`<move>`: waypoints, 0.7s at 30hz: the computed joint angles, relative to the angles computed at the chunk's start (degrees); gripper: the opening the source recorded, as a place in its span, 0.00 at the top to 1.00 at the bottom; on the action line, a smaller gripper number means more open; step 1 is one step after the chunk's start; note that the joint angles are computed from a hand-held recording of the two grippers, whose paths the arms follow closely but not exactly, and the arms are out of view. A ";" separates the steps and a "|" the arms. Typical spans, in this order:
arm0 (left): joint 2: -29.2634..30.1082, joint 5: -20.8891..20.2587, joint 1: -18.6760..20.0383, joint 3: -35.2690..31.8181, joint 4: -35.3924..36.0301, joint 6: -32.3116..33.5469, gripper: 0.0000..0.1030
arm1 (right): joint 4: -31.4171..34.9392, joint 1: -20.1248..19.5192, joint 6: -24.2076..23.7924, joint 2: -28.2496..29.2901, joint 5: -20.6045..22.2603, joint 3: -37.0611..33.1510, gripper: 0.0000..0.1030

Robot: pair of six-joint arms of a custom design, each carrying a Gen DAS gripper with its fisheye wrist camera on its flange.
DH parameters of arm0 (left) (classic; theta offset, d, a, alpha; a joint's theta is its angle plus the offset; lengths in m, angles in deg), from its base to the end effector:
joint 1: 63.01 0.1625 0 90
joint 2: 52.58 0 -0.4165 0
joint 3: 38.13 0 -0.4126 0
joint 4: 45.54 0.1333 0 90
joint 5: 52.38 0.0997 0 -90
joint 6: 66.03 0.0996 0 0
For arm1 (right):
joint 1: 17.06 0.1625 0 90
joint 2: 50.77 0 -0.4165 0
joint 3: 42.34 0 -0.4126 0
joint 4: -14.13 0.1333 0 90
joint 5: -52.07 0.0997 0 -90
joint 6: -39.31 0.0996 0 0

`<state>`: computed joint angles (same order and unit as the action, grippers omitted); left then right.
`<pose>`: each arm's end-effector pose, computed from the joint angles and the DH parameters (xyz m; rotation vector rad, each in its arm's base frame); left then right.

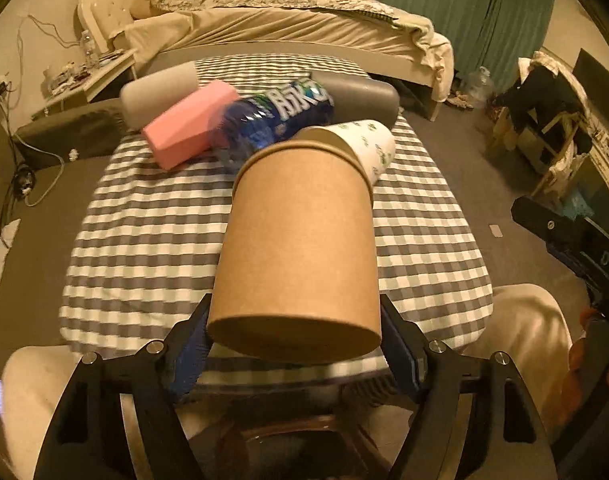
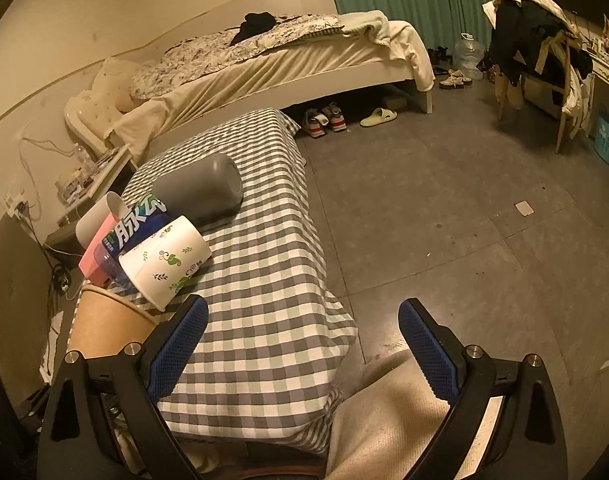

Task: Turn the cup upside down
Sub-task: 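Rotate the kraft cup with the left gripper so its opening faces up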

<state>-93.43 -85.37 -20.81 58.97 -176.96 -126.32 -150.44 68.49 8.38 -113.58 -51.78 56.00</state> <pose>-0.3187 -0.5817 0.0139 -0.0861 2.2401 -0.8121 0.0576 -0.6709 0.2809 0.4870 -2.5593 0.7830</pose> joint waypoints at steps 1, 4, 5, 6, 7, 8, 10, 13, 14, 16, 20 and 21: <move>-0.53 0.08 -0.17 -0.07 2.02 -1.35 0.24 | 0.01 0.08 -0.20 0.07 0.04 0.06 0.06; -2.38 0.29 -0.70 0.23 7.06 -5.45 0.24 | -0.28 0.37 -0.80 0.06 0.13 0.50 0.06; -2.85 0.22 -0.75 0.25 8.25 -6.40 0.24 | -0.33 0.46 -1.02 0.06 0.15 0.63 0.06; -3.07 0.07 -0.73 -0.07 9.81 -7.54 0.24 | -0.36 0.47 -1.16 0.06 0.17 0.68 0.06; -3.40 -0.34 -0.68 -0.51 11.93 -9.02 0.24 | -0.24 0.54 -1.24 0.08 0.16 0.70 0.06; -3.69 -0.78 -0.63 -0.88 13.52 -10.04 0.24 | -0.18 0.59 -1.29 0.07 0.18 0.75 0.06; -3.91 -1.41 -0.54 -1.81 16.01 -11.25 0.24 | -0.35 0.69 -1.31 0.06 0.23 0.83 0.06; -3.84 -2.86 -0.37 -3.85 21.13 -12.57 0.24 | -0.61 0.78 -1.26 0.01 0.19 1.04 0.06; -3.82 -3.62 -0.31 -4.39 22.27 -12.73 0.24 | -0.55 0.78 -1.18 0.01 0.16 1.01 0.06; -3.63 -5.56 -0.04 -5.55 24.04 -12.10 0.24 | -0.28 0.73 -0.85 -0.03 0.12 0.91 0.06; -2.34 -7.78 0.99 -8.81 28.46 -9.90 0.24 | 0.32 0.36 0.01 -0.17 0.52 0.81 0.06; -2.03 -8.35 1.46 -9.55 28.66 -9.17 0.24 | 0.53 0.23 0.24 -0.17 0.65 0.70 0.06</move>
<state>-95.46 -93.72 -19.35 49.42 -148.30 -135.49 -149.91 68.72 8.62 -113.75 -51.13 56.71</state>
